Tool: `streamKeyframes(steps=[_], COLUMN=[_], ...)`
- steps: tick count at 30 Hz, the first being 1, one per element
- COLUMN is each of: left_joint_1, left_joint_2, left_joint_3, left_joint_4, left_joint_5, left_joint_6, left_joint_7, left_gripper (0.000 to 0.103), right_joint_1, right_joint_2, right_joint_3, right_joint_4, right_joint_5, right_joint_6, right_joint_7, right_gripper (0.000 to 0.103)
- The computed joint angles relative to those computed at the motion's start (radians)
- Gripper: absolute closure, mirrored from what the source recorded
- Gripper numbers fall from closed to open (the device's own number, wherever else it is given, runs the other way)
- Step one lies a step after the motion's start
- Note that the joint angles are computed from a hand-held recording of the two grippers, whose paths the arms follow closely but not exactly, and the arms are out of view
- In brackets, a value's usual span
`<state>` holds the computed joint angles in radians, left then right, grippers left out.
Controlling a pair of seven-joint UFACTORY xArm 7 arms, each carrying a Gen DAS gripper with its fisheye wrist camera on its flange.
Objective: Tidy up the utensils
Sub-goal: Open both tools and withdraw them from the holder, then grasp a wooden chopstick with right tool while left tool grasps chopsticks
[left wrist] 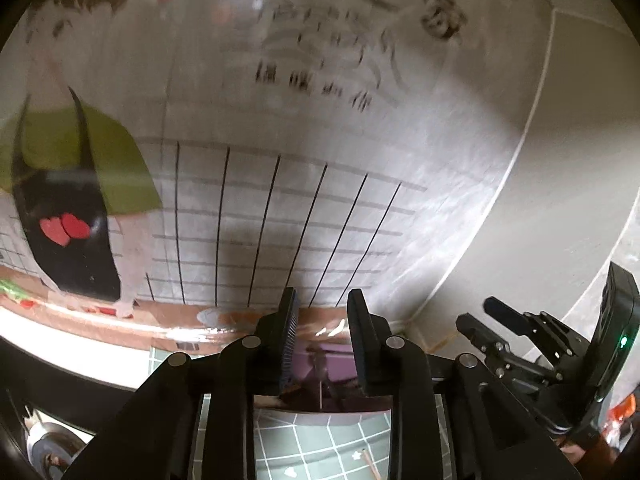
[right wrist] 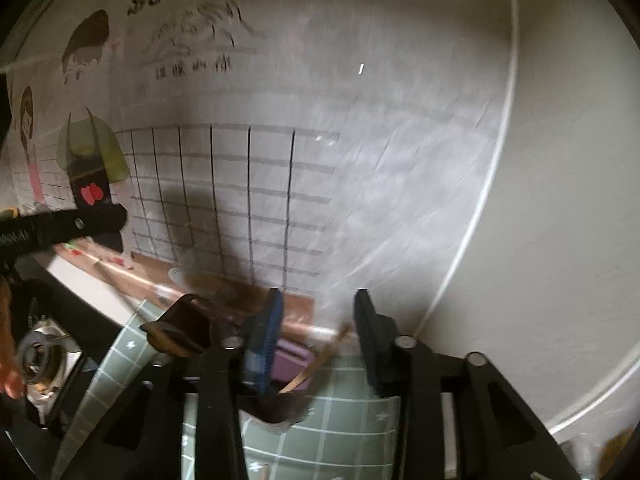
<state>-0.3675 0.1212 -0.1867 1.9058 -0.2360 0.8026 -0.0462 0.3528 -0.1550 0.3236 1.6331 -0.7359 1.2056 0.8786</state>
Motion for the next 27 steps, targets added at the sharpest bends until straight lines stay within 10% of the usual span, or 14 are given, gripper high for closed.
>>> streamKeyframes(steps=[10, 27], left_joint_1=[0.017, -0.075], left_joint_2=[-0.282, -0.867], left_joint_3=[0.019, 0.08], left_joint_4=[-0.342, -1.169], left_joint_5=[-0.015, -0.2], left_joint_6=[-0.039, 0.031], left_joint_7=[0.038, -0.018], left_gripper=[0.076, 0.076], right_joint_1=[0.019, -0.01], right_joint_2=[-0.081, -0.385], right_joint_3=[0.067, 0.208], right_joint_4=[-0.041, -0.395], right_joint_5=[-0.024, 0.282], right_joint_6=[0.074, 0.12], right_joint_7=[0.033, 0.163], right_gripper=[0.057, 0.052])
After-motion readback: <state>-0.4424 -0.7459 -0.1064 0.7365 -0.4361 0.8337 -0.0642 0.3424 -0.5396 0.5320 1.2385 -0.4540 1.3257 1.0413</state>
